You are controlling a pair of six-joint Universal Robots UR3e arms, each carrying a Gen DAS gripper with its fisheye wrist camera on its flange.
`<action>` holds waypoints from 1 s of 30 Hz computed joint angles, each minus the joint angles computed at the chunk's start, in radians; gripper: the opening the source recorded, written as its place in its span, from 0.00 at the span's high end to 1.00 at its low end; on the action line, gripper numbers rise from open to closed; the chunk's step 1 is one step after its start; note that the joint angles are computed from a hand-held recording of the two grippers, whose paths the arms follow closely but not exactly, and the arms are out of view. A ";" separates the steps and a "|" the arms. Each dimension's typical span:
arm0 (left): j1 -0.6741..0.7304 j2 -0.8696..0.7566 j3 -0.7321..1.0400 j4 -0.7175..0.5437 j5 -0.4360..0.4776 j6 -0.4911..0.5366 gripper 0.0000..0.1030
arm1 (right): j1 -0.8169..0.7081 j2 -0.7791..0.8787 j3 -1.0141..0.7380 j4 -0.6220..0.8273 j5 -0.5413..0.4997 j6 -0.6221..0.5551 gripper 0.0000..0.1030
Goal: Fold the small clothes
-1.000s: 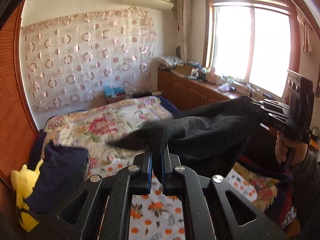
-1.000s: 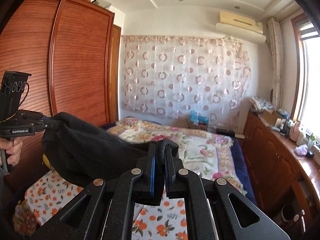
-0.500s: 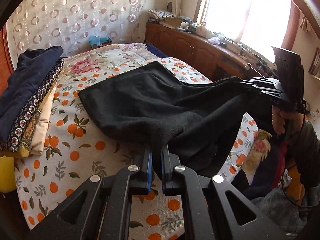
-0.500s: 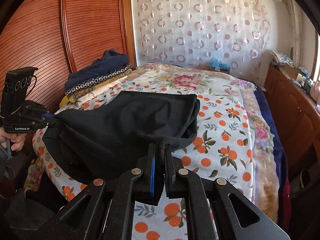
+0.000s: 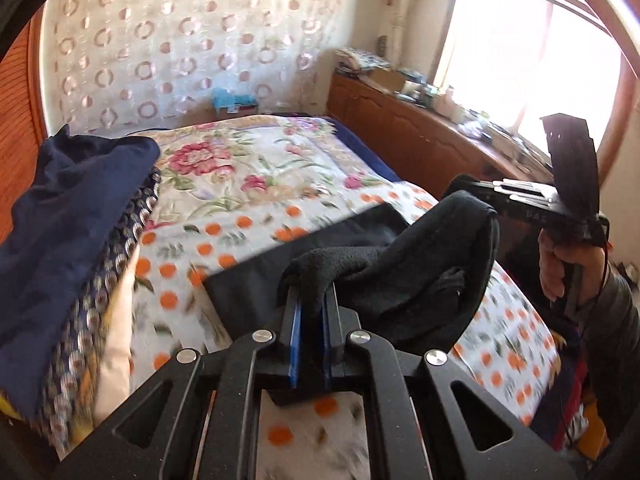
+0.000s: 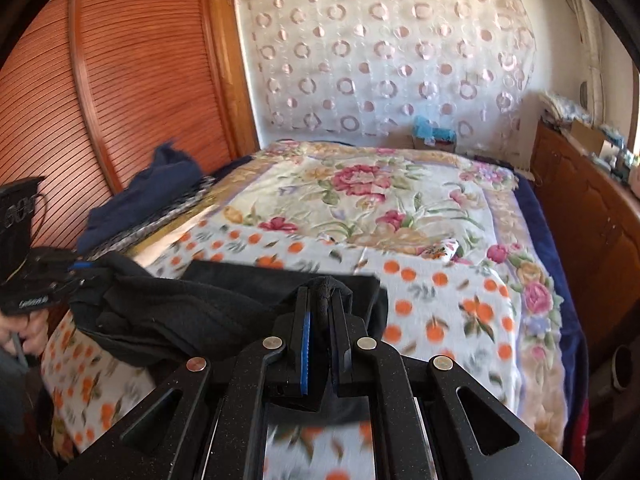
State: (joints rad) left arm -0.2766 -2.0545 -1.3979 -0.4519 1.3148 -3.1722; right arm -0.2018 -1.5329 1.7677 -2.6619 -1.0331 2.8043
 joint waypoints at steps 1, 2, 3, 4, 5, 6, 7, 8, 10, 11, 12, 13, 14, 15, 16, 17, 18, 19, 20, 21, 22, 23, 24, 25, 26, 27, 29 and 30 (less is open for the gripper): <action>0.008 -0.040 0.056 -0.020 0.000 -0.006 0.92 | 0.030 0.094 -0.098 0.006 -0.031 0.019 0.93; 0.019 -0.074 0.103 -0.038 -0.013 -0.009 0.91 | 0.051 0.168 -0.174 0.013 -0.056 0.035 0.93; 0.028 -0.098 0.138 -0.056 -0.022 -0.011 0.86 | 0.066 0.227 -0.236 0.025 -0.075 0.047 0.93; 0.034 -0.118 0.171 -0.076 -0.030 -0.009 0.83 | 0.077 0.278 -0.294 0.047 -0.089 0.055 0.93; 0.037 -0.131 0.187 -0.072 -0.020 -0.006 0.68 | 0.085 0.319 -0.342 0.067 -0.099 0.061 0.93; 0.034 -0.132 0.185 -0.052 0.002 -0.005 0.56 | 0.094 0.366 -0.389 0.081 -0.111 0.063 0.93; 0.035 -0.127 0.171 -0.026 0.017 0.009 0.54 | 0.099 0.398 -0.428 0.096 -0.112 0.062 0.93; 0.036 -0.123 0.163 -0.013 0.020 0.022 0.46 | 0.105 0.433 -0.482 0.123 -0.113 0.061 0.93; 0.043 -0.114 0.137 0.016 0.013 0.028 0.30 | 0.123 0.492 -0.558 0.144 -0.134 0.061 0.93; 0.044 -0.109 0.121 0.035 0.007 0.032 0.29 | 0.131 0.520 -0.597 0.157 -0.144 0.060 0.93; 0.044 -0.107 0.111 0.040 0.002 0.035 0.29 | 0.135 0.532 -0.614 0.160 -0.152 0.061 0.93; 0.041 -0.112 0.108 0.040 -0.005 0.037 0.29 | 0.139 0.540 -0.629 0.162 -0.158 0.063 0.93; 0.038 -0.120 0.109 0.037 -0.009 0.037 0.29 | 0.140 0.551 -0.642 0.155 -0.154 0.068 0.93; 0.036 -0.132 0.127 0.018 -0.014 0.035 0.29 | 0.141 0.552 -0.650 0.160 -0.152 0.073 0.88; 0.034 -0.146 0.138 0.007 -0.026 0.034 0.29 | 0.141 0.557 -0.652 0.143 -0.160 0.087 0.81; 0.031 -0.170 0.164 -0.014 -0.042 0.036 0.29 | 0.136 0.529 -0.612 0.119 -0.176 0.092 0.76; 0.023 -0.189 0.189 -0.029 -0.037 0.036 0.29 | 0.136 0.519 -0.592 0.073 -0.197 0.103 0.65; 0.015 -0.217 0.225 -0.050 -0.024 0.037 0.29 | 0.131 0.515 -0.587 0.054 -0.201 0.111 0.48; 0.009 -0.247 0.268 -0.079 -0.012 0.039 0.29 | 0.125 0.506 -0.582 0.051 -0.204 0.118 0.40; 0.004 -0.273 0.307 -0.101 -0.008 0.042 0.29 | 0.116 0.494 -0.578 0.056 -0.193 0.120 0.40; 0.003 -0.303 0.351 -0.126 -0.009 0.047 0.29 | 0.105 0.476 -0.559 0.057 -0.167 0.107 0.40; 0.001 -0.338 0.409 -0.163 -0.005 0.050 0.29 | 0.094 0.456 -0.535 0.055 -0.141 0.089 0.40; -0.001 -0.366 0.458 -0.195 0.002 0.051 0.29 | 0.087 0.429 -0.498 0.048 -0.128 0.074 0.40; -0.003 -0.402 0.518 -0.230 0.013 0.055 0.29 | 0.081 0.415 -0.471 0.041 -0.113 0.057 0.39; -0.004 -0.431 0.567 -0.255 0.021 0.055 0.29 | 0.071 0.398 -0.441 0.039 -0.097 0.031 0.39; -0.002 -0.460 0.616 -0.285 0.023 0.055 0.29 | 0.071 0.394 -0.431 0.052 -0.099 0.003 0.39; 0.006 -0.503 0.693 -0.339 0.003 0.048 0.29 | 0.067 0.405 -0.435 0.100 -0.102 -0.046 0.39; 0.011 -0.516 0.710 -0.346 -0.010 0.043 0.29 | 0.068 0.427 -0.461 0.133 -0.106 -0.062 0.39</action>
